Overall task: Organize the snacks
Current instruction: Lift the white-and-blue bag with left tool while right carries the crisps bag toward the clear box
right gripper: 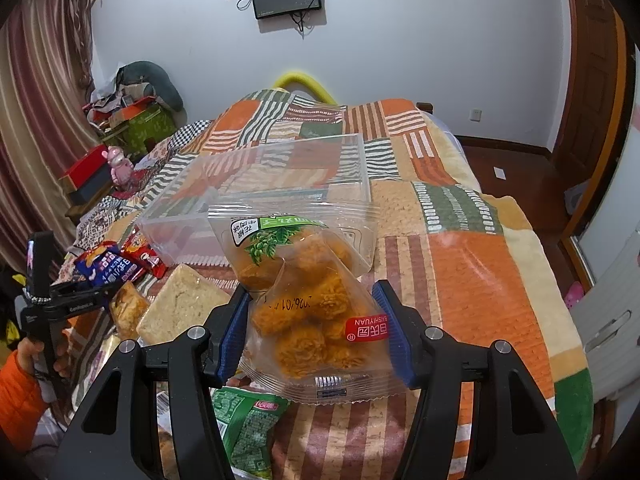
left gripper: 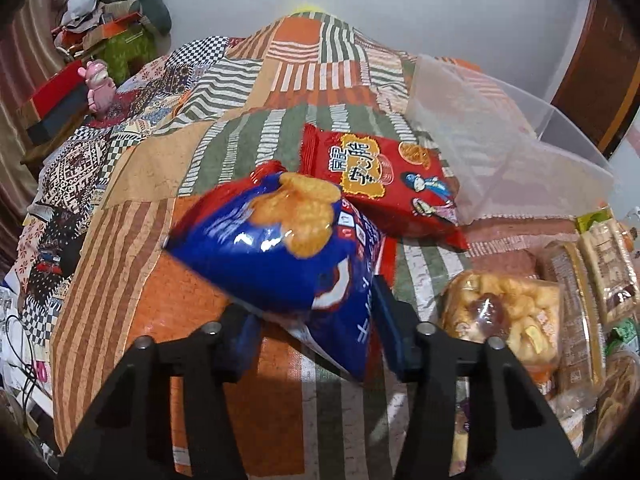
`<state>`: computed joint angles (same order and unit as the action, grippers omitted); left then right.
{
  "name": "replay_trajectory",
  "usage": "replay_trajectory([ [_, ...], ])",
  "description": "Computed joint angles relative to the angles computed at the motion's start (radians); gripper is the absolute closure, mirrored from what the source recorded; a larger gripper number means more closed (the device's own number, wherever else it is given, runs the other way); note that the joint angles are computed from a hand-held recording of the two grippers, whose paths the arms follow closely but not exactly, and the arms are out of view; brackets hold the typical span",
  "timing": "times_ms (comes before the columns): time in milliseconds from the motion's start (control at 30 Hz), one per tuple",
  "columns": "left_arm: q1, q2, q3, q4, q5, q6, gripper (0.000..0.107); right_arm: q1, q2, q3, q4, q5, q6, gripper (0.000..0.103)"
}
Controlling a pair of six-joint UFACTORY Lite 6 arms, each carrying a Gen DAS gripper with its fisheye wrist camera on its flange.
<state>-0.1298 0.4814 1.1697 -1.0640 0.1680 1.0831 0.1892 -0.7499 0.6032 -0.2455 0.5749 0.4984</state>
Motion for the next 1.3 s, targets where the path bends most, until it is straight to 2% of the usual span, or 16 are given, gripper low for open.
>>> replay_trajectory([
  [167, 0.019, 0.028, 0.05, 0.074, 0.056, -0.078, 0.057, -0.002, -0.002, -0.005, 0.004, -0.001, -0.002, 0.047],
  [300, 0.011, 0.072, 0.12, 0.19, 0.074, -0.216, 0.046, 0.017, 0.003, 0.0, -0.033, 0.009, 0.025, 0.047],
  [567, -0.001, 0.118, 0.188, 0.18, 0.085, -0.245, 0.045, 0.022, 0.041, 0.021, -0.11, 0.005, 0.087, 0.047],
  [800, 0.009, 0.052, 0.108, -0.081, 0.076, 0.022, 0.063, 0.015, 0.103, 0.073, -0.181, -0.017, 0.115, 0.047],
  [967, -0.001, -0.039, 0.022, -0.126, 0.013, 0.092, 0.065, 0.009, 0.165, 0.117, -0.213, -0.052, 0.135, 0.047],
  [1167, 0.002, -0.158, -0.029, 0.033, -0.001, -0.042, 0.065, 0.001, 0.211, 0.141, -0.229, -0.081, 0.131, 0.047],
  [1300, -0.014, -0.203, 0.013, 0.165, 0.023, -0.176, 0.065, -0.006, 0.238, 0.164, -0.239, -0.088, 0.126, 0.047],
])
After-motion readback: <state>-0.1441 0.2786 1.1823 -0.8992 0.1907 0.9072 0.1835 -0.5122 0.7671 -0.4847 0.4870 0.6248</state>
